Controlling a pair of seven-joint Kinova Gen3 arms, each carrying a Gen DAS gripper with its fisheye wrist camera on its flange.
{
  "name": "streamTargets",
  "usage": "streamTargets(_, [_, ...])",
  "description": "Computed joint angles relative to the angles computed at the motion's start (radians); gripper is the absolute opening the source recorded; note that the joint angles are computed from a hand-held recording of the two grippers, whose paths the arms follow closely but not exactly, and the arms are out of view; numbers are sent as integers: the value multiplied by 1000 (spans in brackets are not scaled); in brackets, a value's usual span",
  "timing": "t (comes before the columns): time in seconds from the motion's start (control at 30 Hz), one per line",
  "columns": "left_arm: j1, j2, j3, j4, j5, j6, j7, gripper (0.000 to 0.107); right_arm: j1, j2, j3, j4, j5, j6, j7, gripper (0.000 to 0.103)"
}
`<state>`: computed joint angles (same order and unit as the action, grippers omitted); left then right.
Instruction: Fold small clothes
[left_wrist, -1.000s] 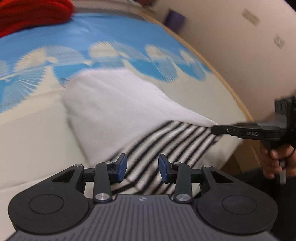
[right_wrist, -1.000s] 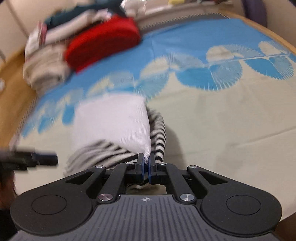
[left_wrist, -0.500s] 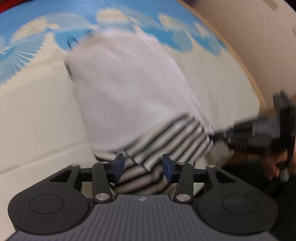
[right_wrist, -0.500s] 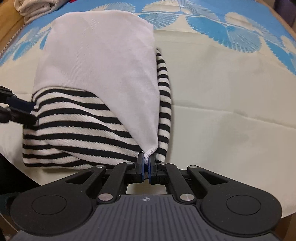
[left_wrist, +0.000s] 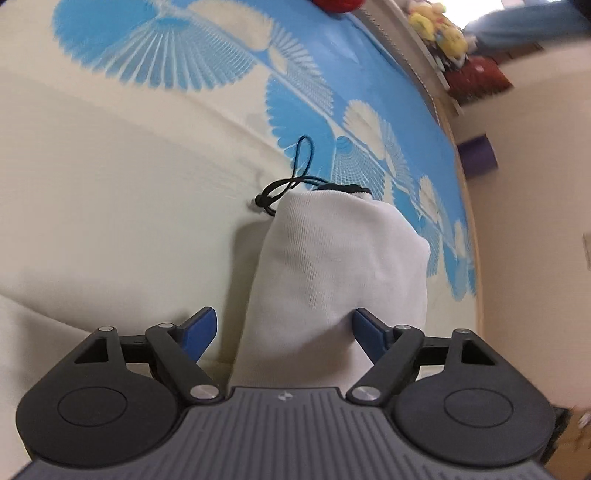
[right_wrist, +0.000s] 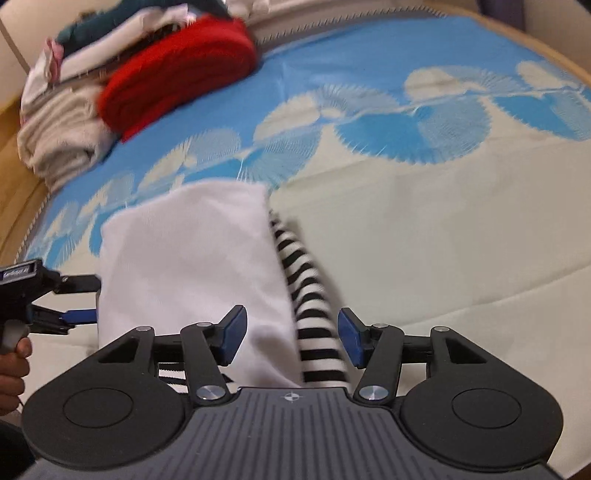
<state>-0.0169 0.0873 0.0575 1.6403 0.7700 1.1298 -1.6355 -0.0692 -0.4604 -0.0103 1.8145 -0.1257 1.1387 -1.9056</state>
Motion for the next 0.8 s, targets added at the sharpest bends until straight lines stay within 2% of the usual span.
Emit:
streamTargets(0.1, [38, 36, -31, -3, 9, -17, 3, 87, 0, 87, -21, -19, 0, 25, -28, 63])
streamTargets(0.2, [2, 70, 29, -2, 26, -53, -25, 88, 2, 153, -40, -48, 14, 74, -77, 64])
streamTargets(0.33, [9, 114, 39, -18, 32, -77, -10, 89, -14, 180, -28, -52, 14, 68, -74, 61])
streamTargets(0.4, [19, 124, 47, -26, 15, -91, 11, 84, -23, 181, 3, -41, -29, 54, -44, 35])
streamTargets(0.47, [26, 120, 52, -31, 6, -105, 8, 74, -27, 172, 23, -37, -67, 48, -15, 20])
streamTargets(0.5, [24, 115, 58, -32, 2, -113, -7, 60, -29, 170, 18, -37, -71, 42, -9, 14])
streamTargets(0.53, [22, 107, 58, -36, -5, -110, -18, 43, -30, 171, 10, -41, -67, 42, -7, 13])
streamTargets(0.6, [8, 95, 47, -52, 14, -101, -51, 36, -33, 171, -1, -41, -67, 31, -6, 10])
streamTargets(0.67, [-12, 60, 53, -67, 6, -115, -92, 35, -36, 159, 23, -32, -116, 2, 2, 9])
streamTargets(0.77, [3, 11, 25, -103, -68, -131, -88, 38, -50, 118, 56, -3, -200, -78, 32, 8])
streamTargets(0.8, [6, -2, 17, -109, -101, -146, -75, 46, -58, 105, 67, 9, -231, -110, 44, 7])
